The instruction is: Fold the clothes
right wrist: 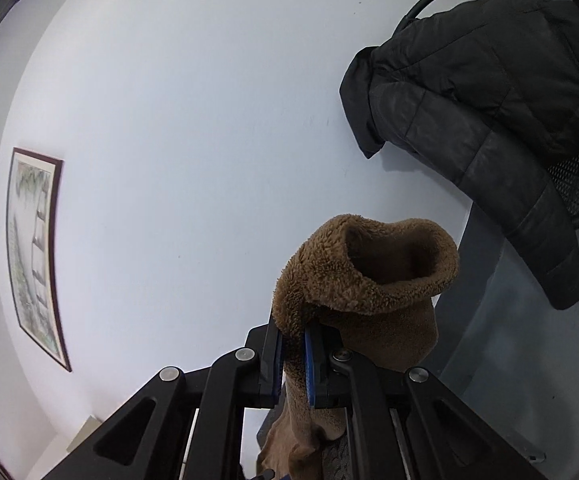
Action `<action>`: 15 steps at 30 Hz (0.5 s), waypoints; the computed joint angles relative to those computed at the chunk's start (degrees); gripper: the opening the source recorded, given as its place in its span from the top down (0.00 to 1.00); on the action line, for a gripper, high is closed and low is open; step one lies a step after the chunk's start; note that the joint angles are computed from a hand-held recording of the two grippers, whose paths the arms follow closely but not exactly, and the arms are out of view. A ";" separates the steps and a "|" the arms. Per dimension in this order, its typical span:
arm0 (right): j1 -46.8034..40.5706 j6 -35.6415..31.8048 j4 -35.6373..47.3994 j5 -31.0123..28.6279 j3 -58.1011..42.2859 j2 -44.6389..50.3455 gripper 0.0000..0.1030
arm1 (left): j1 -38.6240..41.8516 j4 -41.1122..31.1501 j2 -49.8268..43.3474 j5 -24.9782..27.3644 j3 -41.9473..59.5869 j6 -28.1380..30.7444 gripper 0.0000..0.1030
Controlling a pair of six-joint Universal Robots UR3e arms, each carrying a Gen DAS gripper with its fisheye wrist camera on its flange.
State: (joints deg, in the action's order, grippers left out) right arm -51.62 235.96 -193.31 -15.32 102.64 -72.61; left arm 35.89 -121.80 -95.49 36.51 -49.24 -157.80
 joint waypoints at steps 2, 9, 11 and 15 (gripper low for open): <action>0.45 3.75 -1.02 -1.03 -3.43 2.33 0.91 | 0.76 6.25 0.35 0.41 -2.88 -4.27 0.24; 4.08 11.69 -1.98 -4.68 -16.76 8.35 0.91 | -6.44 16.41 -6.13 2.34 -2.98 -10.13 0.23; 5.45 12.40 0.01 -6.03 -21.44 9.76 0.91 | -10.51 18.43 -7.89 4.41 -1.41 -10.66 0.22; 8.85 14.77 3.57 -8.52 -35.63 14.72 0.91 | -16.47 23.92 -7.88 9.07 -1.60 -11.14 0.08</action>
State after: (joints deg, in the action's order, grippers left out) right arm -42.77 250.73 -189.74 -23.84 67.01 -57.89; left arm 19.41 -97.88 -103.37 45.58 -50.84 -168.94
